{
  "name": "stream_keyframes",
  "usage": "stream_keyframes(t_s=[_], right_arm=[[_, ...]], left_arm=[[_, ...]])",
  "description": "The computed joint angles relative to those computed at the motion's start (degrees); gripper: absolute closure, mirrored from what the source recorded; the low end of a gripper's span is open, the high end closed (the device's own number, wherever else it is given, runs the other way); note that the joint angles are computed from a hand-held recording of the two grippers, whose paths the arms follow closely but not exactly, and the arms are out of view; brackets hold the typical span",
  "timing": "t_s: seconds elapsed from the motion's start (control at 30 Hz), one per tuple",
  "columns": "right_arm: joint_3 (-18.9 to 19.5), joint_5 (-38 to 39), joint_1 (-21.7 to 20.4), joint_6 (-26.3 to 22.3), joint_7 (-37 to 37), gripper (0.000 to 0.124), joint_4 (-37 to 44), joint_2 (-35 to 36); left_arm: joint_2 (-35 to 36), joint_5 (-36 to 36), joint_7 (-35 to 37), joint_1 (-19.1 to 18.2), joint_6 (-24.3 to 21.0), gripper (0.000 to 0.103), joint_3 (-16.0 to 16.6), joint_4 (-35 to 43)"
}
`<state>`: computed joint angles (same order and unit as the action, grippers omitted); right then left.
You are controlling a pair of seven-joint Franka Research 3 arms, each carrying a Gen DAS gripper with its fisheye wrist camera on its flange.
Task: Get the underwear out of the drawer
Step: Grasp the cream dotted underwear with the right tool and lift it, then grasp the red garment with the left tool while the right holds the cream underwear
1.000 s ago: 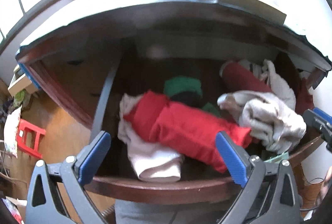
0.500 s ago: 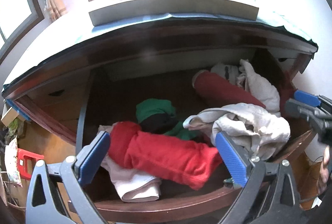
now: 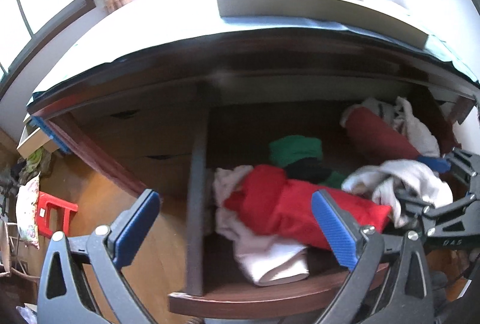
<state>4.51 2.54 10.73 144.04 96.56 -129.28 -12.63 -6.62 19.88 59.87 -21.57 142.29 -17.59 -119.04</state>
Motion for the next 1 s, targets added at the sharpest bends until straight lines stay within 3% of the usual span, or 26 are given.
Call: stream_keyframes(t_s=[0.1, 0.17, 0.23, 0.4, 0.73, 1.0], right_arm=[[-0.2, 1.0, 0.7, -2.9, -1.6, 0.044, 2.1, 2.7], [-0.6, 2.7, 1.3, -4.0, -3.1, 0.052, 2.9, 3.4], [-0.6, 3.3, 1.6, -4.1, -4.3, 0.069, 2.8, 3.2], [-1.0, 4.9, 1.4, -1.9, -4.2, 0.085, 0.3, 0.7], [0.1, 7.3, -4.0, 15.1, 8.6, 0.086, -10.5, -8.9], [-0.3, 8.7, -2.5, 17.8, 7.1, 0.086, -13.2, -11.4]], left_arm=[[0.4, -0.1, 0.6, 0.0, -0.2, 0.0, 0.1, 0.2], [0.9, 0.0, 1.3, -0.1, -0.7, 0.0, 0.0, 0.5], [1.1, -1.1, 2.6, -0.4, -1.5, 0.0, 0.0, 0.8], [1.8, -3.2, 4.5, -1.3, -2.6, 0.001, -0.4, 1.8], [6.5, -6.8, 1.6, -3.3, -11.0, 0.011, -1.5, 8.0], [11.7, -1.6, -9.5, -5.4, -18.9, 0.011, -1.9, 14.8]])
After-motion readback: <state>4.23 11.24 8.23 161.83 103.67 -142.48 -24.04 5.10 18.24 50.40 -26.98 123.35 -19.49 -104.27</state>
